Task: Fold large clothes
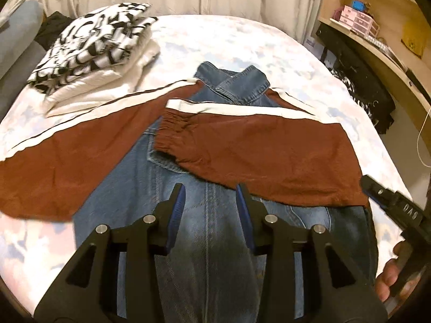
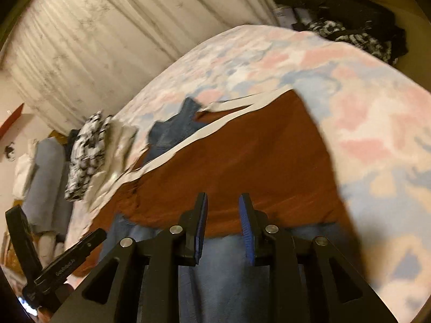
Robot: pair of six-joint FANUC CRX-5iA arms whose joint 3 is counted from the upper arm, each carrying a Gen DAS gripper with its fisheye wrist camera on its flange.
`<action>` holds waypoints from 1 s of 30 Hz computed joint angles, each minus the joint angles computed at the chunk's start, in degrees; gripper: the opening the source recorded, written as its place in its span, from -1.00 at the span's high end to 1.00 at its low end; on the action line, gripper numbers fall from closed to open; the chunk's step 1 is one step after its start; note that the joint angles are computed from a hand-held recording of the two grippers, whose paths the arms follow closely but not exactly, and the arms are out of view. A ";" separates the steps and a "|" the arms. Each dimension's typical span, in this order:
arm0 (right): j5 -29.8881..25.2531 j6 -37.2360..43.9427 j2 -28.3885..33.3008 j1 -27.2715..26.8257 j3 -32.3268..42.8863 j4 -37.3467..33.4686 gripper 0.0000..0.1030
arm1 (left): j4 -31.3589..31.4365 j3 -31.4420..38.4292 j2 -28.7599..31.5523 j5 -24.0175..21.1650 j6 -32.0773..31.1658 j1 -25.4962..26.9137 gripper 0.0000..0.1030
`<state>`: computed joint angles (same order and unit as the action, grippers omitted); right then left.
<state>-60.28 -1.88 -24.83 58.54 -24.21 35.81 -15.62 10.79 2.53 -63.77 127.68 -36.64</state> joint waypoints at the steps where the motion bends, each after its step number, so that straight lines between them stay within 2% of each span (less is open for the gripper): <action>1: -0.30 0.28 0.23 1.20 0.52 -0.31 0.53 | -0.20 -0.65 -1.04 -0.24 0.42 -0.06 0.30; 4: -2.92 1.91 1.75 5.09 3.38 -2.24 0.52 | -0.61 -2.62 -4.29 -1.27 2.22 -0.20 0.28; 8: -8.16 2.47 3.57 11.30 6.76 -2.61 0.40 | -1.24 -5.34 -8.75 -2.51 4.30 -0.58 0.13; 12: -11.96 1.39 5.42 17.13 9.20 -0.57 -0.02 | -5.03 -6.64 -12.50 -5.70 7.47 -2.82 0.06; 13: -12.81 1.06 5.86 18.49 9.66 0.33 -0.05 | -5.42 -6.99 -13.14 -6.18 7.83 -3.00 0.03; 17: -17.49 1.06 8.80 23.04 13.12 1.95 -0.05 | -5.18 -9.00 -15.98 -7.98 8.46 -2.80 -0.01; 22: -21.59 3.22 12.60 25.83 17.45 1.84 -0.05 | -5.31 -11.07 -18.67 -9.06 8.66 -3.09 -0.01; 30: -23.04 7.36 16.51 26.97 21.39 1.48 -0.05 | -3.65 -14.90 -22.99 -8.12 7.27 -0.63 -0.01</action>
<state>-83.31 5.48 -8.32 85.51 -2.82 37.29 -19.27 -4.11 -20.46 -71.88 134.94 -37.28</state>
